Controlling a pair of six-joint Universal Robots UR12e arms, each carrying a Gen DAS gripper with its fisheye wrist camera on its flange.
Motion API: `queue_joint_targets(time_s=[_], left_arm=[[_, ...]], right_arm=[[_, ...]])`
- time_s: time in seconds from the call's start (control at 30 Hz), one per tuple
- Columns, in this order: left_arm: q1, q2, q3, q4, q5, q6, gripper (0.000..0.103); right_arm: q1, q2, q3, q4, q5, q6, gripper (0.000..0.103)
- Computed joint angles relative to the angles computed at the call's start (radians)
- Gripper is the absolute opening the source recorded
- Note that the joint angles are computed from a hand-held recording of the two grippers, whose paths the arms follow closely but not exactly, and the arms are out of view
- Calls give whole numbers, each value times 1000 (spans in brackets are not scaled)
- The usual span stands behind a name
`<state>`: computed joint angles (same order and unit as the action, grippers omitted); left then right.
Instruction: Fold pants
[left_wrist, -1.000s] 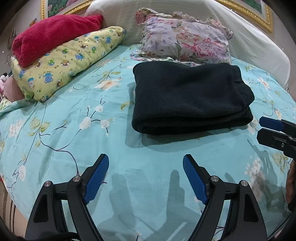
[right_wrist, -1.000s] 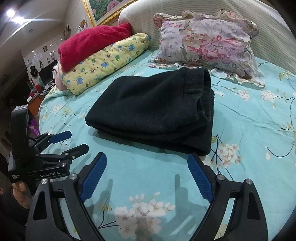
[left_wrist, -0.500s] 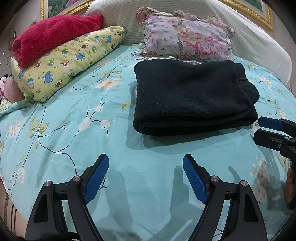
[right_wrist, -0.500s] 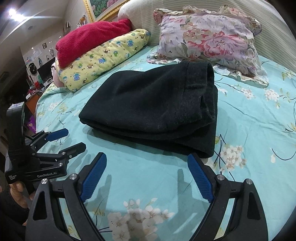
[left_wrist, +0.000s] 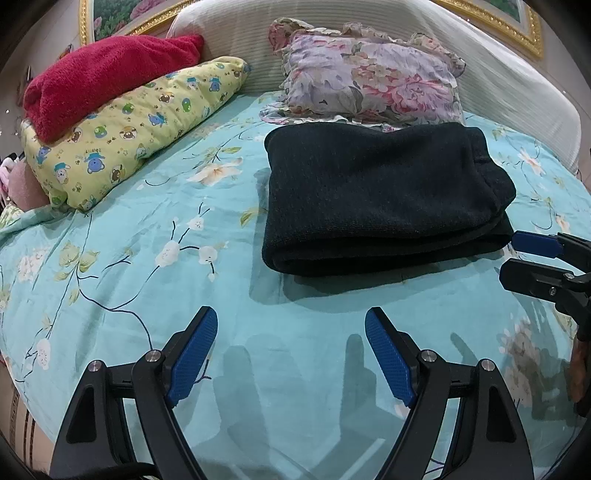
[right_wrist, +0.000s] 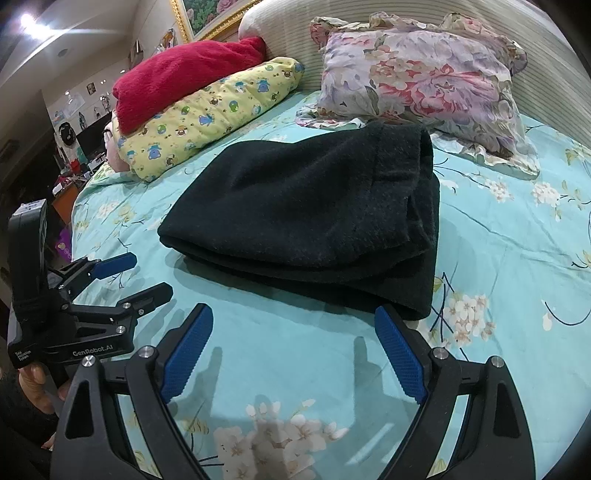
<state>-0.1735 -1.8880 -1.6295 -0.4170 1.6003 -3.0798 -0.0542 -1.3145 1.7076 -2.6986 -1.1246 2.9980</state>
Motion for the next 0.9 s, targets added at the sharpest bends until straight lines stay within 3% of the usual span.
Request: queue_joint_targets(time_s=[0.9], left_arm=[[-3, -2, 3, 12, 5, 15, 83]], right_arm=[[3, 0, -7, -9, 2, -10, 89]])
